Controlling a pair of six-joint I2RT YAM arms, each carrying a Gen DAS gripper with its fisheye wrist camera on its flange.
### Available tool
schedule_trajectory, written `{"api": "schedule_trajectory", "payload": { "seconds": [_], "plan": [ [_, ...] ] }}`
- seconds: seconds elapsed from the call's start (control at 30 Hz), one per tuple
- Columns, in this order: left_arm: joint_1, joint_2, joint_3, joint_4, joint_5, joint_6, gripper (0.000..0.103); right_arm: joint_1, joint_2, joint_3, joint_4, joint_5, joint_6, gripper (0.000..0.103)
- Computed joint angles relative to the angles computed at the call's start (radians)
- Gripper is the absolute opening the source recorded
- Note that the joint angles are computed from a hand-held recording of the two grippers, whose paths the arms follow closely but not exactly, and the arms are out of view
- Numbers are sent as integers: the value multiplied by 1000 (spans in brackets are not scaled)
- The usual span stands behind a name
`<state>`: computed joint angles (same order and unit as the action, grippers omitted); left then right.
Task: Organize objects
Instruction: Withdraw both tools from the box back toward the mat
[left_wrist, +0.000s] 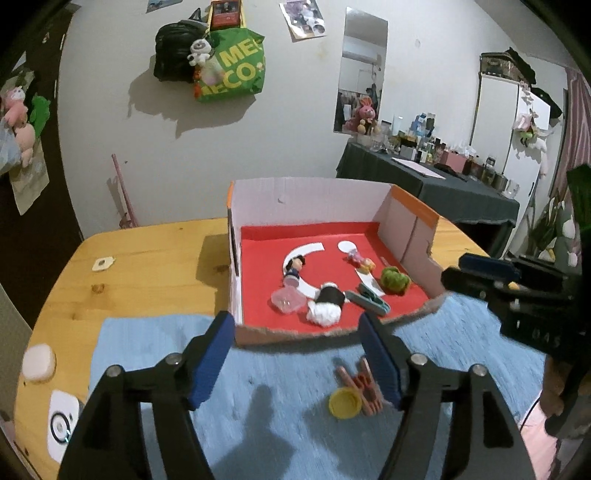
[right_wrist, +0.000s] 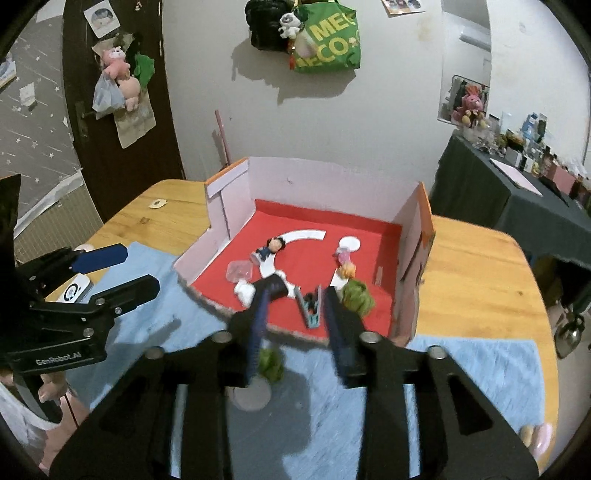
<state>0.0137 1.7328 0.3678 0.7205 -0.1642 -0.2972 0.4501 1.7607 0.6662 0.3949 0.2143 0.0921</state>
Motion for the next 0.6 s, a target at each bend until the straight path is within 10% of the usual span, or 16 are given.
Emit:
{"api": "schedule_trajectory", "payload": {
  "seconds": [0.03,0.6],
  "plan": [
    [-10,8,-20,29,-2,-10,72,11,6,-16,29,5,14,68],
    [-183,273,-124,383,-211,-145,99,197,231,-257,611,296,153,84]
  ]
}}
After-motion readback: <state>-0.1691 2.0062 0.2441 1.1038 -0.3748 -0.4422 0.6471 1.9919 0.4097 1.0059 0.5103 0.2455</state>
